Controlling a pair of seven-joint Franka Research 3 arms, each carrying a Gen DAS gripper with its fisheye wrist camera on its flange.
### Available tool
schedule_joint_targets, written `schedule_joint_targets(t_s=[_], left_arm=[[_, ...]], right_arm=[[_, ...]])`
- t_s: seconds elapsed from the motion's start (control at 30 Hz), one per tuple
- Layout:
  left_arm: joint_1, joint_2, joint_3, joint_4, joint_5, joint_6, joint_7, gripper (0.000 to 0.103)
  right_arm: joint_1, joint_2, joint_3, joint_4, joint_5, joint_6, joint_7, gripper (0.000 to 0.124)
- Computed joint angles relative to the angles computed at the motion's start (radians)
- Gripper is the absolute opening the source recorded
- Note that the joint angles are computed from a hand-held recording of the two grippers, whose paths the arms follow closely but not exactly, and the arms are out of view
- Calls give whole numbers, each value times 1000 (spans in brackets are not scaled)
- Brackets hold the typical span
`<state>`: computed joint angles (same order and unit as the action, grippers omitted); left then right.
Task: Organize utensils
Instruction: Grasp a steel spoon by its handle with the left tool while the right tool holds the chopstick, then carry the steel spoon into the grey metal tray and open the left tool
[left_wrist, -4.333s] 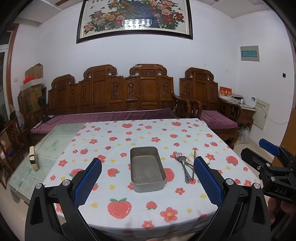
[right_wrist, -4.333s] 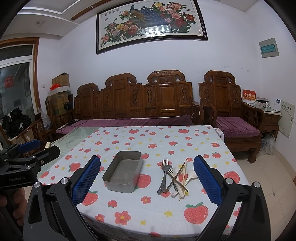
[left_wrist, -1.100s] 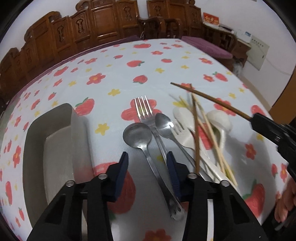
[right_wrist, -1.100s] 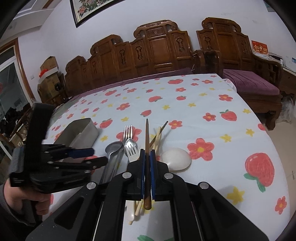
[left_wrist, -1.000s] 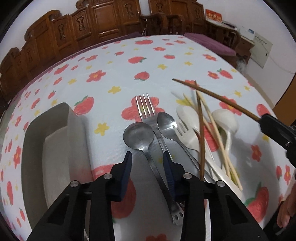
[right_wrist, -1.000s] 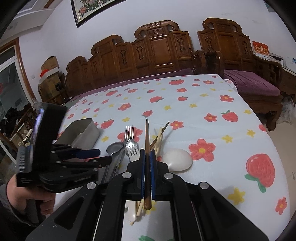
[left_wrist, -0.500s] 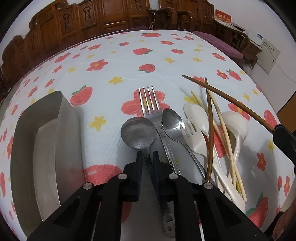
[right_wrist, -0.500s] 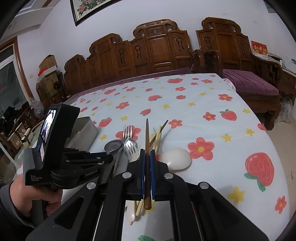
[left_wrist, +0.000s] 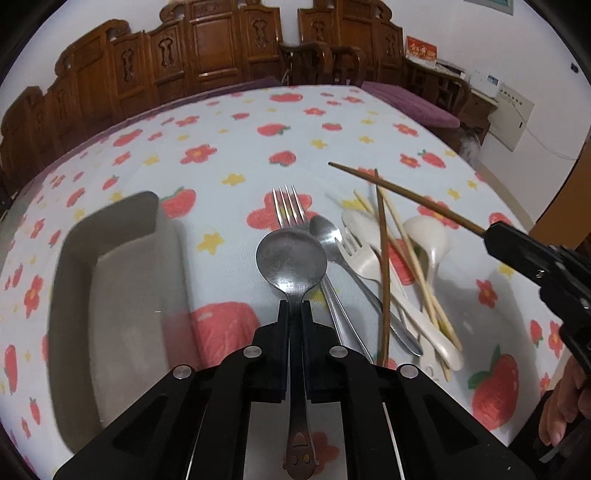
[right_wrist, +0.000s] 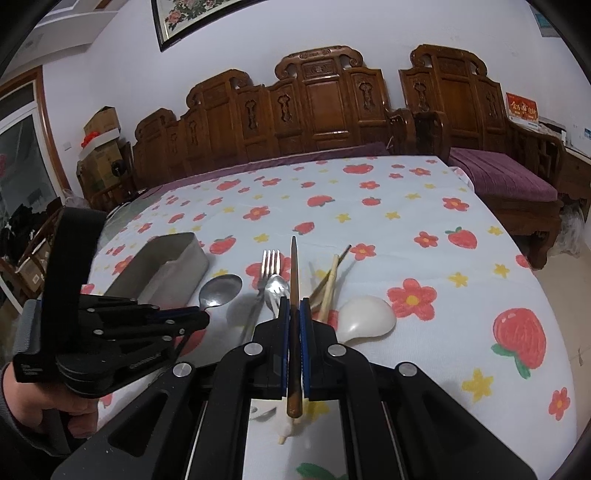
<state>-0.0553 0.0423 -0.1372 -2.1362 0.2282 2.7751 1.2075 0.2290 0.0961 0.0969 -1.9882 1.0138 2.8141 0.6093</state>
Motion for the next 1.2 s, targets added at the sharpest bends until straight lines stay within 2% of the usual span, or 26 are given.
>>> schedule_joint_targets(t_s=[0.2, 0.53, 0.73, 0.97, 1.2], left_arm=[[10, -79, 11, -47, -61, 29, 50, 5], [42, -169, 68, -95, -149, 51, 160, 5], [77, -141, 100, -89, -193, 36, 215, 5], [117, -87, 94, -82, -202, 30, 246, 5], [131, -41, 78, -51, -191, -15, 246, 5]], right_arm=[[17, -31, 4, -8, 1, 4, -4, 7], [66, -59, 10, -18, -94, 16, 91, 6], [92, -43, 19, 2, -178, 28, 162, 6], [108, -12, 28, 27, -284, 25, 252, 6], [111, 3, 36, 37, -350, 22, 297, 6]])
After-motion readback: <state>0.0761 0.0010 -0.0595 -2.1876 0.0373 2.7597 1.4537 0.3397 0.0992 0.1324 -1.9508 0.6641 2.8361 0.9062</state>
